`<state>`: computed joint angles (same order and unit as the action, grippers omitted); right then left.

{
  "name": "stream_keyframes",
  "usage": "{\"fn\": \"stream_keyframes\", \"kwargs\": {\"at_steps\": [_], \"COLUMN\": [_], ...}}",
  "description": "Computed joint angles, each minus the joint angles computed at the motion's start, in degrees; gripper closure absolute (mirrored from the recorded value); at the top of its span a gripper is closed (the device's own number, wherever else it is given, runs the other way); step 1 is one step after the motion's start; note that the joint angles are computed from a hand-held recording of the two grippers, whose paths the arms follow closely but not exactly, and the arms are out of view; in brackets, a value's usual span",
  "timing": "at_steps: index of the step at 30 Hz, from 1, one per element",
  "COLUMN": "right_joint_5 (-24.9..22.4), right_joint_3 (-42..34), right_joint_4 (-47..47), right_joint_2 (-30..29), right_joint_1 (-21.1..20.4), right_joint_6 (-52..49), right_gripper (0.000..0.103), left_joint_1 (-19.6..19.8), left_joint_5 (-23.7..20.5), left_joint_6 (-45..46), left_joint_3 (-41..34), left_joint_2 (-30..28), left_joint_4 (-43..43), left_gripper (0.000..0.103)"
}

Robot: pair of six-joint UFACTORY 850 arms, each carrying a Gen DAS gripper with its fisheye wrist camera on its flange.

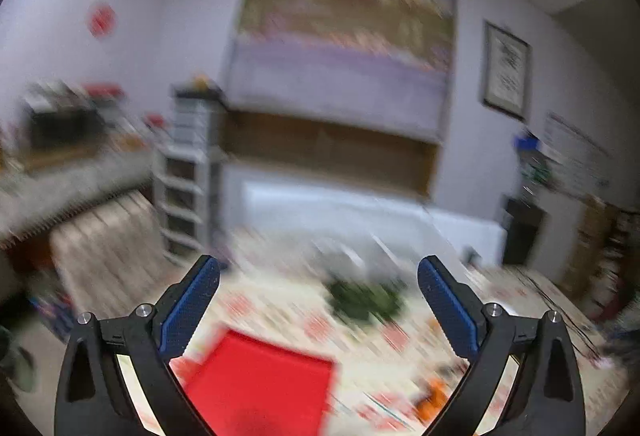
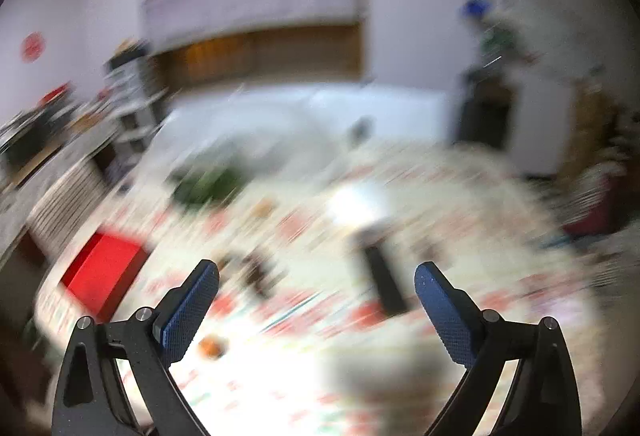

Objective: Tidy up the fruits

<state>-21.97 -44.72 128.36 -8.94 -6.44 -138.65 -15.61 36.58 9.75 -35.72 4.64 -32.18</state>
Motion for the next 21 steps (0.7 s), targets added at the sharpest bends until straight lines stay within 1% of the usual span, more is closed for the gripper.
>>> {"fn": "stream_keyframes", "kwargs": {"at_steps": [1, 2, 3, 4, 5, 6, 7, 8, 9, 11, 12, 14, 16, 19, 21], "right_joint_5": [-1.24, -3.38, -4.61, -4.24, -3.22, -1.92, -1.23, -1.71, -2.35, -2.86, -4.52, -5.45, -5.78, -5.94, -5.64], "right_joint_3": [-0.37, -1.51, -2.47, -4.07, -5.45, -7.06, -8.68, -9.34, -9.62, -10.04, -10.18, -11.01, -11.3, -11.45, -11.76], "right_joint_4": [-0.53, -3.28, -4.27, -4.64, -5.93, -8.93, -12.57, -14.08, -13.65, -12.01, -13.24, -16.05, -16.1, -16.45, -17.13], "right_joint_2": [-2.91, -7.6, -10.82, -14.89, -17.32, -19.74, -22.41, -24.01, -25.07, -25.97, -26.52, -27.18, -27.51, -27.89, -27.97], "right_joint_1": [0.92, 2.31, 3.28, 5.09, 6.42, 7.51, 8.53, 8.87, 9.14, 9.61, 9.22, 9.2, 9.77, 10.54, 11.02], "right_joint_6": [-0.53, 1.02, 1.79, 1.5, 2.17, 4.18, 7.09, 8.31, 7.81, 6.14, 7.06, 9.43, 9.02, 8.25, 8.31], "right_gripper": [0.003, 0.004, 0.006, 0.012, 0.025, 0.039, 0.042, 0.043, 0.043, 0.043, 0.043, 0.043, 0.043, 0.043, 0.044], "left_joint_1": [-0.28, -0.65, -0.46, -0.99, -1.76, -1.74, -1.74, -1.56, -1.98, -2.7, -2.78, -3.5, -4.03, -4.4, -4.9], "left_joint_5": [-0.42, -1.17, -1.99, -2.6, -4.1, -6.02, -8.55, -10.06, -11.49, -13.06, -13.33, -14.5, -15.95, -18.6, -19.54], "left_joint_6": [-5.46, -10.29, -14.51, -16.45, -16.32, -18.46, -23.0, -27.96, -31.69, -35.29, -36.95, -37.69, -36.18, -39.11, -37.69], "left_joint_3": [-0.82, -1.99, -3.38, -5.25, -7.64, -9.53, -11.94, -13.79, -15.57, -18.03, -19.01, -20.41, -21.76, -24.07, -25.23], "left_joint_2": [-4.19, -7.99, -11.45, -15.52, -19.51, -22.26, -25.48, -27.8, -30.34, -33.73, -34.89, -36.11, -37.16, -38.9, -40.16], "left_joint_4": [4.4, 8.99, 13.89, 16.4, 16.51, 18.98, 23.84, 29.37, 33.37, 37.25, 38.97, 40.0, 38.41, 41.57, 40.83], "left_gripper": [0.004, 0.004, 0.004, 0.004, 0.004, 0.007, 0.013, 0.026, 0.035, 0.037, 0.037, 0.037, 0.037, 0.037, 0.037]}}
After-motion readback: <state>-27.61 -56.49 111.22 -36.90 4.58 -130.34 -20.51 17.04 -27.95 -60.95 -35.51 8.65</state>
